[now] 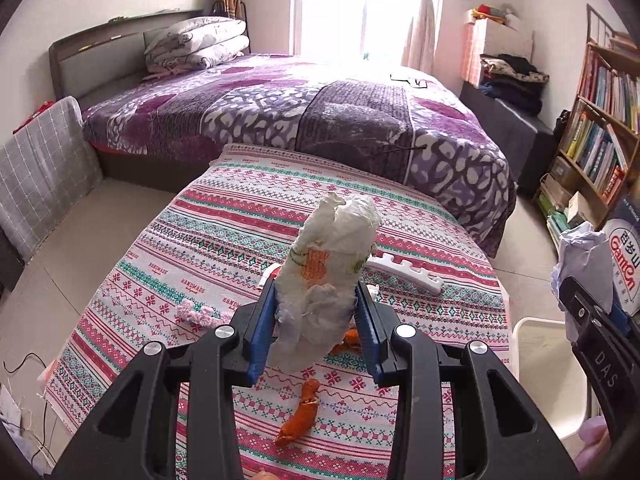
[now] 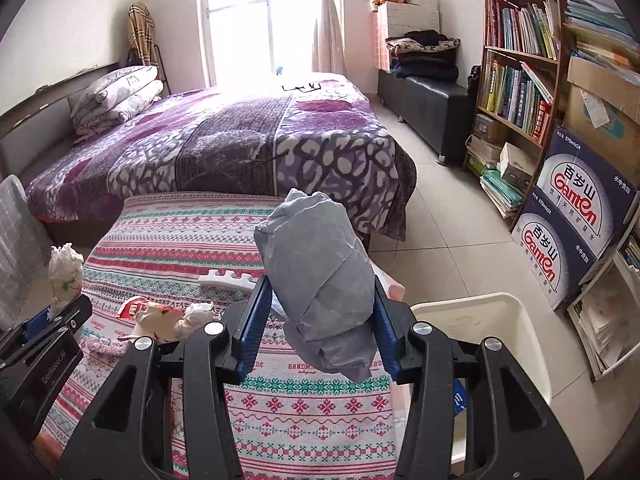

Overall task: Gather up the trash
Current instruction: 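Carry both items over the white bin while the right tool opens to drop the bag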

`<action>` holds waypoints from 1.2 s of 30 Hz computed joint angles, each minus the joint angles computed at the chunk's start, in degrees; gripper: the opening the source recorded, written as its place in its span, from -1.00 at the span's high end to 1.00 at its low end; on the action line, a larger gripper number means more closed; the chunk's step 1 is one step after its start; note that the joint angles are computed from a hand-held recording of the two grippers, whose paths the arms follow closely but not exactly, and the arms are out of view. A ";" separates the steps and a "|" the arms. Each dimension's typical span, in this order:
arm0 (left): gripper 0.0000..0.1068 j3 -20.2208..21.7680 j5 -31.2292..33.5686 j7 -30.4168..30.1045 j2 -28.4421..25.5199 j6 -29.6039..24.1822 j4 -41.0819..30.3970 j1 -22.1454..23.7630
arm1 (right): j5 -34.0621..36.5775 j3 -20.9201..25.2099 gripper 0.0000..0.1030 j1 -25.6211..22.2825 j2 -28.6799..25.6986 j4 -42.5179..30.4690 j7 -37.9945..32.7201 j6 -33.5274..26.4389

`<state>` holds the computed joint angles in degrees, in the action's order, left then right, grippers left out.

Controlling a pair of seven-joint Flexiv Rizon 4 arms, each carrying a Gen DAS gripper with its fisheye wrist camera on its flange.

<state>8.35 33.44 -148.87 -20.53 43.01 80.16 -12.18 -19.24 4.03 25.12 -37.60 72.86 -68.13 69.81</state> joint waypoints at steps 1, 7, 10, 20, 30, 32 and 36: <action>0.29 -0.17 -0.06 0.19 -0.25 0.00 -0.27 -0.04 | 0.01 -0.16 0.11 -0.07 0.02 0.01 0.11 -0.02; 0.29 -0.64 -1.01 1.70 -2.02 0.08 -2.12 -0.60 | -0.07 -1.05 0.11 -0.82 0.15 0.05 1.01 -0.15; 0.29 -0.63 -1.51 2.45 -2.83 0.30 -3.02 -1.02 | -0.34 -1.59 0.11 -1.11 0.25 0.22 1.77 -0.25; 0.29 -0.37 -3.25 4.44 -5.97 0.94 -6.66 -2.62 | -1.43 -3.38 0.10 -2.65 -0.04 -0.28 4.35 -1.19; 0.29 -0.22 -5.39 7.36 -9.88 1.21 -11.14 -4.52 | -2.18 -5.29 0.07 -4.89 -1.17 -2.21 8.36 -3.80; 0.29 -0.24 -5.93 8.12 -10.82 1.22 -12.25 -4.89 | -2.39 -5.61 0.01 -5.30 -1.21 -2.26 9.02 -4.18; 0.29 -0.32 -7.34 9.65 -12.80 1.11 -14.59 -5.59 | -5.43 -9.49 -0.65 -4.35 -0.58 -0.43 13.71 -2.77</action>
